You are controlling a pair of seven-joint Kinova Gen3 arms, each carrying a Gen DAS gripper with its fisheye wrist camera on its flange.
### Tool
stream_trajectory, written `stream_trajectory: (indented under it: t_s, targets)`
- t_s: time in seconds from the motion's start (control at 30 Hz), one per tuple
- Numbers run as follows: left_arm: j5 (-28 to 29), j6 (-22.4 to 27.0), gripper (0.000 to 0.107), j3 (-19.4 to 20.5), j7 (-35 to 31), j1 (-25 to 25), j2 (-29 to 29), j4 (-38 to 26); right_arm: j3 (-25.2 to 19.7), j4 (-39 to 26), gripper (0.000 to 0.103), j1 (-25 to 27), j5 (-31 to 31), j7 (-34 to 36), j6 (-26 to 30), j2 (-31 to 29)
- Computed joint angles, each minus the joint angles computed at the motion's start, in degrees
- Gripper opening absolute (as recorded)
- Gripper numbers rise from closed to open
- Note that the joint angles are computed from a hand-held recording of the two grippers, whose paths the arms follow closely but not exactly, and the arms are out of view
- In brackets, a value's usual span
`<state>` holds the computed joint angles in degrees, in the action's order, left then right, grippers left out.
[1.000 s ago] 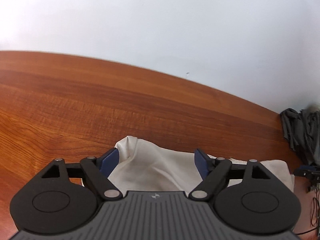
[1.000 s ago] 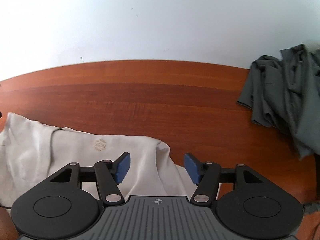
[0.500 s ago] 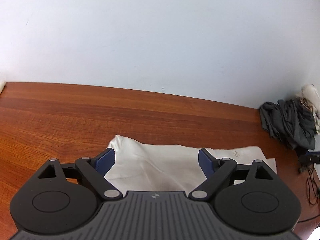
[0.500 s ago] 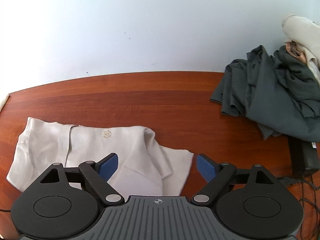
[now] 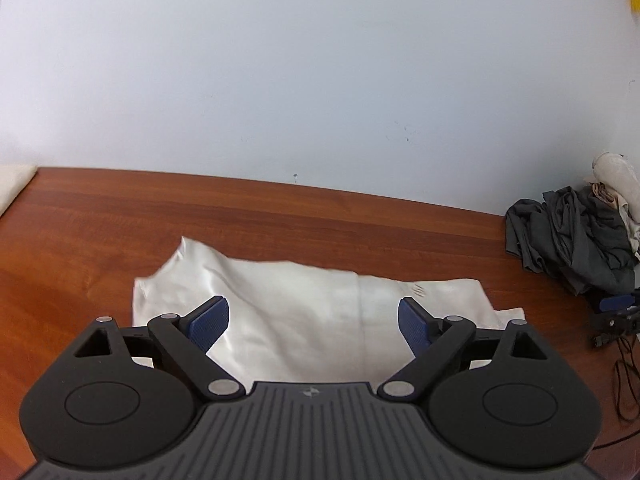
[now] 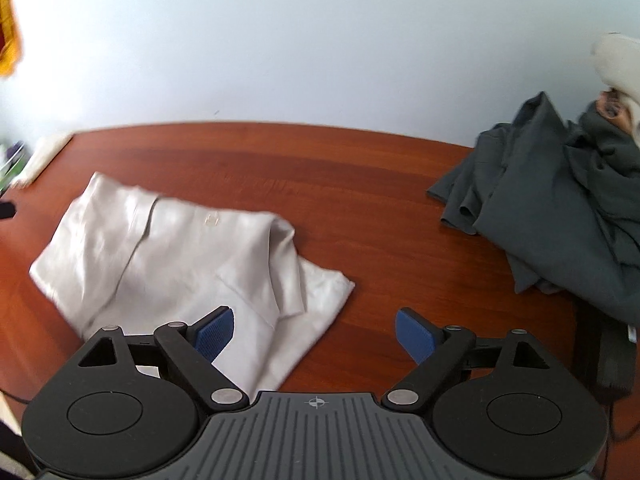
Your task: Fold clothes
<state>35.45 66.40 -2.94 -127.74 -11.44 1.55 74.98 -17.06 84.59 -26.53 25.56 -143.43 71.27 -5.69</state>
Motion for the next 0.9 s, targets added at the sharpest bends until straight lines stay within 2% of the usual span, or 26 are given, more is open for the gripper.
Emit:
stream_trajectory:
  t_s: [0.07,0.2,0.47,0.57,0.67,0.83,0.9]
  targets:
    - [-2.97,-3.33,0.094,1.16,4.66,1.85,-3.83,4.67,4.95,3.22,0.089,-2.40,-3.24,4.66,-3.86,-2.17]
    - [-8.20,-6.01,0.094,9.68,13.98,-2.00,-10.78,11.44,15.57,7.84,0.088,-10.51,-8.31,13.98,-9.06,-5.15]
    - [-23.71,-10.23,0.094,14.63,32.62,6.82,-20.34,19.09,35.71,13.69,0.086,-30.35,-14.98,32.62,-15.70,-9.32]
    - [-29.52,-9.99,0.094,16.36,39.61,10.17,-22.44,20.30,37.80,15.52,0.081,-30.77,-19.50,39.61,-18.73,-9.60]
    - [-32.76,-9.94,0.095,19.09,43.98,11.34,-23.79,21.61,39.03,17.15,0.077,-29.95,-25.21,46.60,-21.11,-8.78]
    - [-38.02,-14.22,0.097,22.35,46.91,14.70,-26.60,26.73,39.75,18.38,0.056,-26.64,-36.51,57.96,-21.95,-5.55]
    - [-40.50,-16.13,0.099,24.42,47.93,15.31,-27.59,28.89,38.05,18.85,0.054,-23.35,-40.94,62.57,-21.91,-4.26]
